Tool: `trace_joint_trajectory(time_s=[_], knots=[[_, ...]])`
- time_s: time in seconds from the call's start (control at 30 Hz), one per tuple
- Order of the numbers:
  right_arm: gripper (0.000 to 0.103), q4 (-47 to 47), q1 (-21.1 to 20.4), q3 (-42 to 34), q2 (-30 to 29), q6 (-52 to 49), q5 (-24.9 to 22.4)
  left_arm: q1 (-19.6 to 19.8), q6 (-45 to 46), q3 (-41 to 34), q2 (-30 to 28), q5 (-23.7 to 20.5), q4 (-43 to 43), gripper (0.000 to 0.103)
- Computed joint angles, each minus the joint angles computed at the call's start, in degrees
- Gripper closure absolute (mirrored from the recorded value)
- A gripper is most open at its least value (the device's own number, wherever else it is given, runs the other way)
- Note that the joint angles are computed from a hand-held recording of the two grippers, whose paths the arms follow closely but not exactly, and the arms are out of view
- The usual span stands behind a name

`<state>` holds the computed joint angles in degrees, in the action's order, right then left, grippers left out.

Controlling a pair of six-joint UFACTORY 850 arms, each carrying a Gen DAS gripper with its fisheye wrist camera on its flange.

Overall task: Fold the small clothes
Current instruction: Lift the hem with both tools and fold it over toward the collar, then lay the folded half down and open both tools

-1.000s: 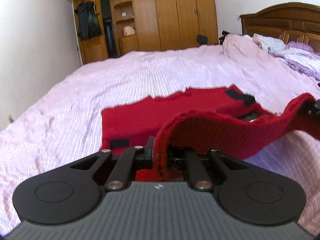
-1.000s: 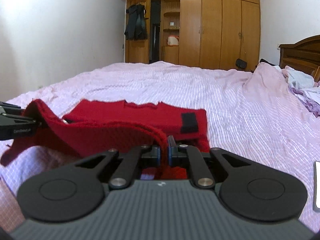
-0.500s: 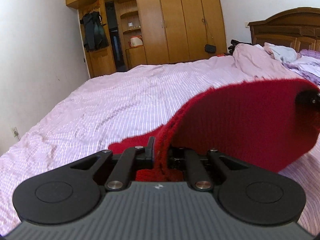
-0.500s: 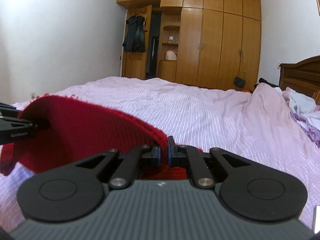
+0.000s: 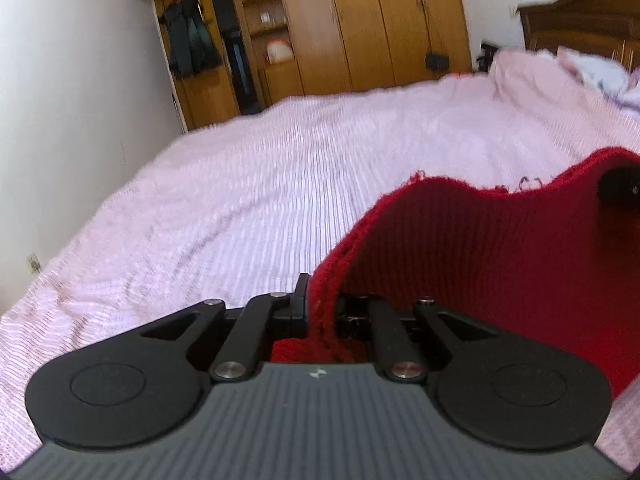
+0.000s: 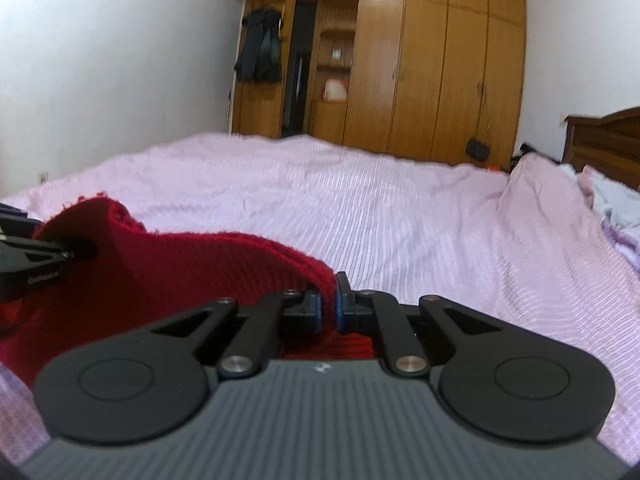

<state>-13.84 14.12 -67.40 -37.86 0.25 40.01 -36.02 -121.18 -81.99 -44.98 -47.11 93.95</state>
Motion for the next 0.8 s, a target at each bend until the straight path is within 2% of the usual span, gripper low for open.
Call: trace_joint_trajectory(time_s=[0.23, 0.43, 0.53, 0.6, 0.7, 0.8], knots=[[0.094, 2.94, 1.48, -8.89, -6.96, -0.77, -7.67, 4.21, -0.33, -3.88, -5.01, 6.75, -0.67, 0.094], [0.092, 3.29, 1.69, -13.68, -11.06, 3.17, -13.51, 5.1, 0.59, -5.5, -7.25, 7.51, 0.28, 0.092], [0.09, 3.21, 1.62, -13.97, -11.6, 4.58, -13.36, 4.7, 2.17, -5.79, -7.09, 7.1, -0.88, 0.085], [0.078, 5.63, 1.88, -13.77, -11.48, 2.36, -13.25, 4.45, 1.88, -4.73, -6.01, 7.08, -1.37, 0.074], [0.066, 6.69, 1.89, -13.01, -10.76, 1.75, -12.76, 4.27, -1.85, -1.52, -3.13, 8.49, -0.22, 0.066], [0.063, 4.46, 1.29, -10.5, -8.79, 4.84, -11.45, 3.43, -4.64, 1.84, -0.11, 7.98, 1.63, 0.059]])
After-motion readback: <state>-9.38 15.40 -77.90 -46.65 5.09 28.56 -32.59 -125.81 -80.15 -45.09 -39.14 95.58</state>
